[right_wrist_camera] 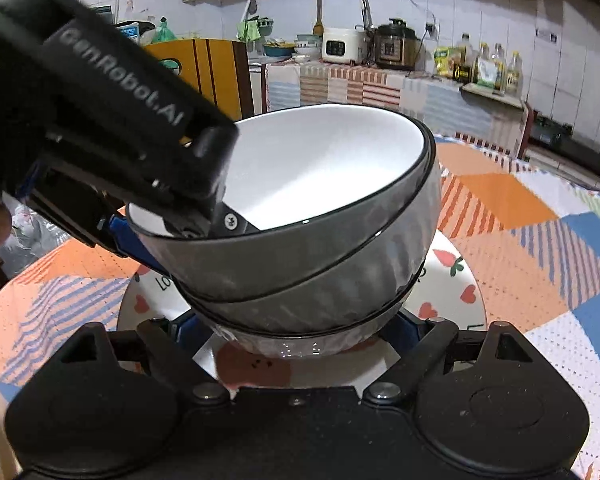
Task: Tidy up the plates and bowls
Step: 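Lower the bowl stack onto the center of the Lovely Bear plate, then open both grippers and withdraw them from the bowl stack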
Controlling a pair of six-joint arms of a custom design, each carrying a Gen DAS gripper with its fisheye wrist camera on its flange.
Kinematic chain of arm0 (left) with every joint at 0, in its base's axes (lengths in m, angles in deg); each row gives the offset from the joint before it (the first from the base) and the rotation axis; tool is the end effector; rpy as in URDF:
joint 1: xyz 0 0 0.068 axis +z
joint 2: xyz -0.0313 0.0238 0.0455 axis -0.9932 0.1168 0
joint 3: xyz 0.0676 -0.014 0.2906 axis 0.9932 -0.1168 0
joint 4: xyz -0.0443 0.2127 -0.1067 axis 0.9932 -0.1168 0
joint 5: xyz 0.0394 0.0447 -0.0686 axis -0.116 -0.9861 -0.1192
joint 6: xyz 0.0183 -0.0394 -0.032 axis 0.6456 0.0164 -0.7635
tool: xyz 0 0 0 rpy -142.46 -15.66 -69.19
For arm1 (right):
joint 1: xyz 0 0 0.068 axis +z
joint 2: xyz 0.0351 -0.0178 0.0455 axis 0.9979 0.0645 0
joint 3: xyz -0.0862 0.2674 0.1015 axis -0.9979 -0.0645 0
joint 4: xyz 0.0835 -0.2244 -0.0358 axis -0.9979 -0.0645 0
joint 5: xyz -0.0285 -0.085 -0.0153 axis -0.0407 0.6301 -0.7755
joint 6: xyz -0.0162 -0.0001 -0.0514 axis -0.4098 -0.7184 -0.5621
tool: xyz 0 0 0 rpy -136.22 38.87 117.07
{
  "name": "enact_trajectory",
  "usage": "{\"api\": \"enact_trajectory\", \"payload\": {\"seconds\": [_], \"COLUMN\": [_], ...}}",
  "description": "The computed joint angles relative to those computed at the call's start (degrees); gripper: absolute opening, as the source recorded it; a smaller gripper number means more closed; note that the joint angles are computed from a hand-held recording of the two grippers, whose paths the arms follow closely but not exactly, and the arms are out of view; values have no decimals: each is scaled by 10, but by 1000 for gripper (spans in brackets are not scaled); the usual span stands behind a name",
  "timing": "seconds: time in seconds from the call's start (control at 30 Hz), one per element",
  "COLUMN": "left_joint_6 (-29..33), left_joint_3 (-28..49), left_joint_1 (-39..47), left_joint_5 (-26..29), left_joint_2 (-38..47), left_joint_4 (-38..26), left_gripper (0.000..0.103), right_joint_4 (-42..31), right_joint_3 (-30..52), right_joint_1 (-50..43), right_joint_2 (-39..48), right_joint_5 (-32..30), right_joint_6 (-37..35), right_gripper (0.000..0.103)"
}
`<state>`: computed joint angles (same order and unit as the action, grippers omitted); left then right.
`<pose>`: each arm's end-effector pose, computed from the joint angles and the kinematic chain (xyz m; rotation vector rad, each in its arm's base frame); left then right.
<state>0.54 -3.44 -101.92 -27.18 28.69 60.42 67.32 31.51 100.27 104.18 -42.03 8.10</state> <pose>0.3145 -0.1142 0.0824 -0.2782 2.6061 -0.6303 0.2857 0.0806 0.0472 -0.6531 2.2437 0.3210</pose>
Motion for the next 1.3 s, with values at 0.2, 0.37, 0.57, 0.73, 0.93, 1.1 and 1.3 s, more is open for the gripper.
{"api": "enact_trajectory", "payload": {"seconds": [0.2,0.37,0.57,0.73,0.93,1.1,1.3], "left_joint_6": [3,-6,11,-1,-4,-11,-29], "left_joint_3": [-32,-67,-80,-95,-100,-92,-74], "left_joint_1": [-26,-37,-53,-69,-118,-166,-244], "left_joint_5": [-59,-91,-110,-124,-179,-232,-310], "left_joint_2": [-37,-86,-170,-252,-354,-420,-480], "left_joint_4": [19,29,-23,-61,-142,-225,-317], "left_gripper": [52,55,56,58,62,65,66], "right_joint_4": [10,5,8,-29,-194,-399,-600], "right_joint_3": [-51,-95,-130,-135,-126,-72,-29], "right_joint_1": [-8,-30,-67,-70,-104,-158,-174], "right_joint_2": [-52,-109,-161,-232,-377,-487,-640], "right_joint_5": [2,13,44,140,151,78,82], "right_joint_6": [-9,12,44,84,138,159,157], "right_gripper": [91,93,96,97,98,98,98]}}
